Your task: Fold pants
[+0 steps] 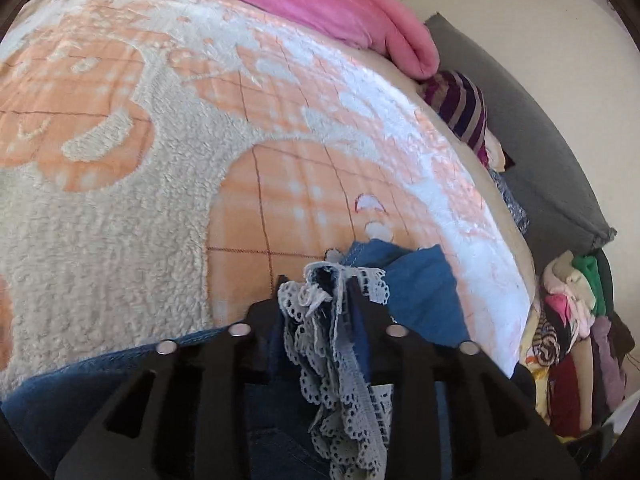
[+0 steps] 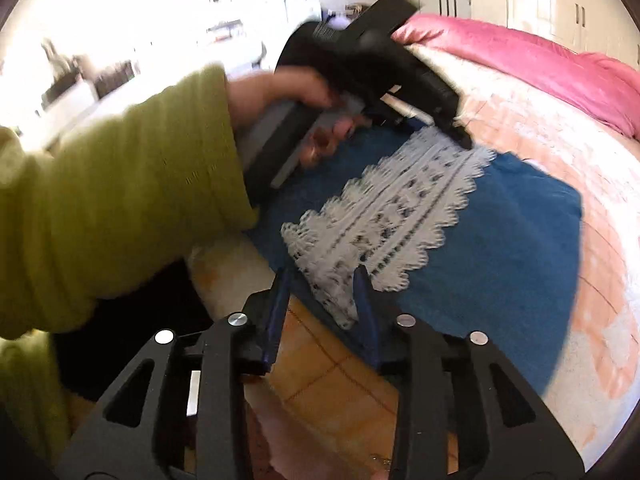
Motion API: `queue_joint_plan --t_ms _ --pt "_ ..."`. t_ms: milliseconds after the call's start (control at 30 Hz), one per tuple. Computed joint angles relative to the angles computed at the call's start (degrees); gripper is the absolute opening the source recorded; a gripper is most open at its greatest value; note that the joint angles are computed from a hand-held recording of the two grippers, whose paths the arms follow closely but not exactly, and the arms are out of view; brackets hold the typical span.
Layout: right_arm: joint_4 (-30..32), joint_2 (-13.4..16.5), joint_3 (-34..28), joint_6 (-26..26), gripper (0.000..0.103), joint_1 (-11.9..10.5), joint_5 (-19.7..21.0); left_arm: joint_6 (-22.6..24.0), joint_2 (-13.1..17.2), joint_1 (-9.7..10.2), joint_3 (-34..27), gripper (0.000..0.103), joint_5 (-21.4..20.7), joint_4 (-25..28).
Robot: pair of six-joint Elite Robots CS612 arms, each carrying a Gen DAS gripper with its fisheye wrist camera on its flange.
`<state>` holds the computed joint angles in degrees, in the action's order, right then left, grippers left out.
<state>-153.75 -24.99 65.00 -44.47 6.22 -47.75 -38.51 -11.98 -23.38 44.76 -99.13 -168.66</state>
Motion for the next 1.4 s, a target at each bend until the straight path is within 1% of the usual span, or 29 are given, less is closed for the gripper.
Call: queue_joint_plan --t_ms 33,67,133,167,200,267,333,367,467,533,567,633,667,700,733,767,800,833,900,967,1000,1067,1100,1167,1200,1233,1300,1367,1400 --pt "-1.97 -0.14 0.36 2.08 0.027 -0.53 0.10 0.32 -0.66 -0.16 1.09 0.044 1.05 -0.66" --pt "-3.96 -0.22 0.69 4.12 0.029 -1.04 -0.02 0.59 -1.62 -0.39 2.74 0.047 2.32 -1.82" --pt "-7.84 0.00 0.69 9.14 0.030 -2.16 -1.93 -0.04 -3.97 -0.92 7.35 0.049 4.61 -5.51" --pt "-9.02 0.38 0.18 11.51 0.030 -2.62 -3.89 -0.58 -4.93 -1.18 9.52 0.050 5.23 -7.63" --pt "-9.35 0.67 -0.28 12.92 0.030 -2.89 -5.23 -1.74 -6.35 -1.64 12.53 0.053 6.44 -9.50" --pt "-9.03 0.95 -0.74 14.46 0.030 -3.21 -8.53 -3.07 -8.16 -2.45 16.44 0.054 7.77 -11.94" --pt "-6.37 1.28 -1.63 14.86 0.030 -3.32 -9.53 -4.62 -10.15 -3.42 21.03 0.054 9.19 -13.83" --pt "-3.83 1.82 -2.81 15.57 0.030 -3.47 -9.13 -5.54 -10.79 -3.79 22.69 0.054 9.15 -14.80" --pt "1.49 2.73 -4.29 16.83 0.030 -4.14 -4.90 -9.45 -12.44 -5.02 27.15 0.054 8.43 -17.39" --pt "3.16 3.04 -4.80 16.94 0.030 -4.18 -4.97 -10.92 -12.90 -5.49 28.60 0.054 8.02 -17.46" --pt "4.27 3.31 -5.23 17.19 0.032 -4.38 -3.75 -11.81 -12.94 -5.72 28.90 0.054 7.71 -17.44" --pt "5.21 2.87 -4.94 17.31 0.035 -4.44 -2.45 -13.46 -12.32 -5.93 28.47 0.054 5.41 -18.27" --pt "5.21 2.76 -4.69 17.39 0.035 -4.48 -2.18 -12.79 -12.15 -6.20 27.84 0.054 5.15 -16.75" --pt "4.88 2.64 -4.29 17.36 0.035 -4.55 -2.05 -11.61 -12.18 -6.57 27.32 0.053 6.47 -14.70" --pt "4.55 2.60 -4.14 17.44 0.035 -4.53 -2.14 -9.91 -12.43 -7.02 27.06 0.048 8.19 -12.41" --pt "4.13 2.64 -4.05 17.42 0.036 -4.46 -2.33 -7.36 -12.69 -7.68 26.49 0.040 10.87 -9.08" --pt "3.43 2.52 -3.67 16.97 0.036 -4.36 -2.81 -5.58 -12.74 -8.05 26.12 0.013 11.80 -7.49" --pt "3.05 2.41 -3.45 16.62 0.036 -4.27 -3.43 -4.33 -12.90 -8.31 26.11 0.013 12.14 -6.59" --pt "2.61 2.02 -2.90 15.71 0.036 -4.06 -4.42 -1.99 -13.87 -8.97 27.14 0.013 13.73 -5.54" --pt "2.32 2.05 -2.78 14.80 0.037 -3.75 -5.40 -1.14 -14.23 -9.18 27.94 0.015 14.70 -4.25" --pt "2.04 1.94 -2.43 14.39 0.039 -3.75 -5.76 -1.45 -13.91 -9.09 27.79 0.022 14.98 -3.62" --pt "1.63 2.05 -2.44 13.81 0.040 -3.45 -6.86 -4.67 -13.20 -8.37 27.98 0.023 12.71 -6.91" --pt "2.01 1.99 -2.49 13.53 0.040 -3.49 -6.64 -5.06 -13.30 -8.25 28.24 0.025 12.53 -7.93" --pt "4.41 2.07 -3.39 13.07 0.041 -3.77 -5.38 -3.32 -14.29 -8.60 28.83 0.035 15.61 -7.54" --pt "5.69 2.11 -4.05 13.27 0.042 -4.08 -4.25 -1.85 -15.42 -9.06 29.72 0.041 19.11 -6.83" --pt "5.94 2.25 -4.74 13.92 0.043 -4.28 -3.46 -1.42 -15.96 -9.15 30.18 0.043 20.37 -7.32" --pt "5.61 3.34 -7.79 16.90 0.047 -4.96 -0.62 0.01 -16.81 -9.10 30.68 0.045 21.23 -10.31" --pt "9.80 5.48 -13.50 19.33 0.047 -5.35 2.21 2.46 -16.46 -9.16 28.64 0.048 22.10 -9.88" --pt "12.04 7.23 -17.75 21.01 0.047 -5.28 1.99 4.54 -15.36 -9.00 26.08 0.048 20.72 -10.19"
